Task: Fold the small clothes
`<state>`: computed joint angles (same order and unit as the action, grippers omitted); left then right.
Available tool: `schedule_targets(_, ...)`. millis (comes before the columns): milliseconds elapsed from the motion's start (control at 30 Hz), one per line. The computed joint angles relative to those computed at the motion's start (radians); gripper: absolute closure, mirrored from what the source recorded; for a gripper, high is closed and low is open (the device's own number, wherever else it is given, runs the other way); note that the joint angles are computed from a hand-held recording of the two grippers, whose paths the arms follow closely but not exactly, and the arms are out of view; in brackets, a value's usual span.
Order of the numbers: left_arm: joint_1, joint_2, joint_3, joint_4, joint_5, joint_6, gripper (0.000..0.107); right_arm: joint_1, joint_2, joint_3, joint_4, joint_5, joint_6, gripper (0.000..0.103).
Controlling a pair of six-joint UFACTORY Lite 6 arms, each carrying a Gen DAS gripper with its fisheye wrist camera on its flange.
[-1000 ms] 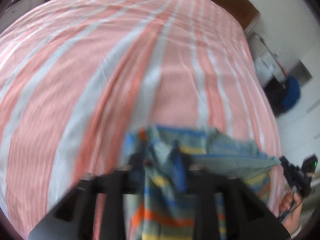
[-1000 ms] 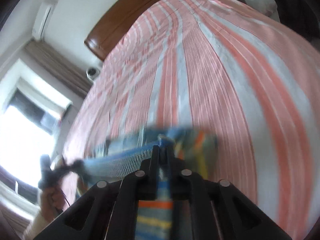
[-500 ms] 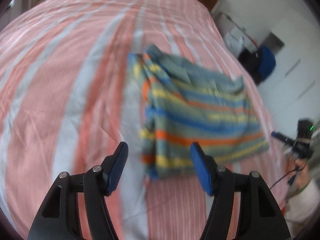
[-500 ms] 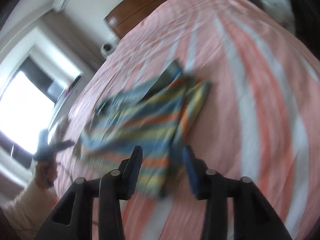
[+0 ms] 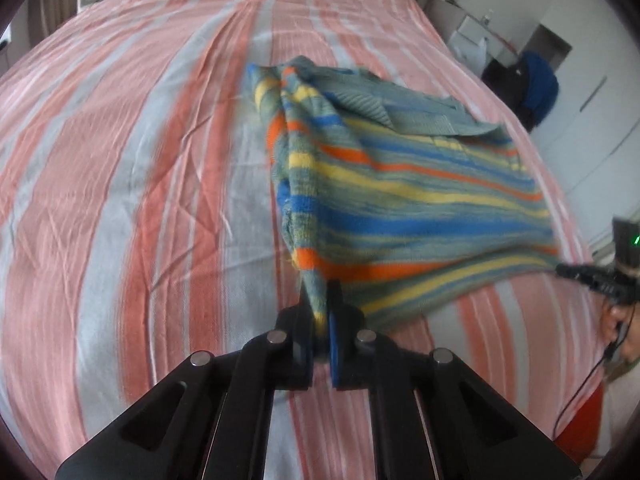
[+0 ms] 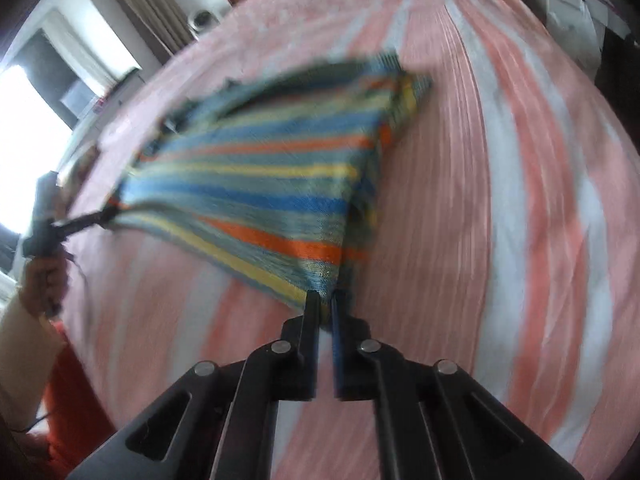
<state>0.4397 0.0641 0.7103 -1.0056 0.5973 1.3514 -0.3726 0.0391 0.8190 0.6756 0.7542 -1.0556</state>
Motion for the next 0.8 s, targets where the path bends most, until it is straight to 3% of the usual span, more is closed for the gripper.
schedule_targets(267, 0.118, -0.024, 0.043, 0.03, 0.182, -0.049, 0.104, -0.041, 0.036, 0.007, 0.078, 0.012, -0.063, 0.096)
schedule_targets(367, 0.133, -0.009, 0.054, 0.026, 0.191, -0.048, 0.103, -0.018, -0.007, 0.005, 0.052, -0.006, -0.045, 0.088)
schedule_targets(400, 0.125, -0.009, 0.047, 0.047, 0.15, -0.068, 0.1, -0.016, -0.022, 0.008, 0.037, -0.001, -0.029, 0.078)
schedule_targets(433, 0.116, -0.014, 0.039, 0.082, 0.108, -0.105, 0.089, -0.016, -0.038, 0.018, 0.012, 0.007, 0.001, 0.073)
schedule_targets(500, 0.156, -0.057, 0.001, 0.071, 0.097, -0.087, 0.061, -0.029, -0.091, 0.031, -0.018, 0.023, 0.031, 0.073)
schedule_targets(667, 0.335, -0.29, -0.201, -0.108, 0.074, 0.15, 0.032, 0.114, -0.087, 0.205, -0.026, 0.146, 0.185, 0.073)
schedule_targets(767, 0.423, -0.325, -0.305, -0.284, 0.051, 0.363, 0.027, 0.279, 0.177, 0.47, 0.052, 0.229, 0.325, 0.073)
schedule_targets(800, 0.444, -0.315, -0.336, -0.352, 0.036, 0.454, 0.026, 0.343, 0.281, 0.556, 0.083, 0.209, 0.391, 0.073)
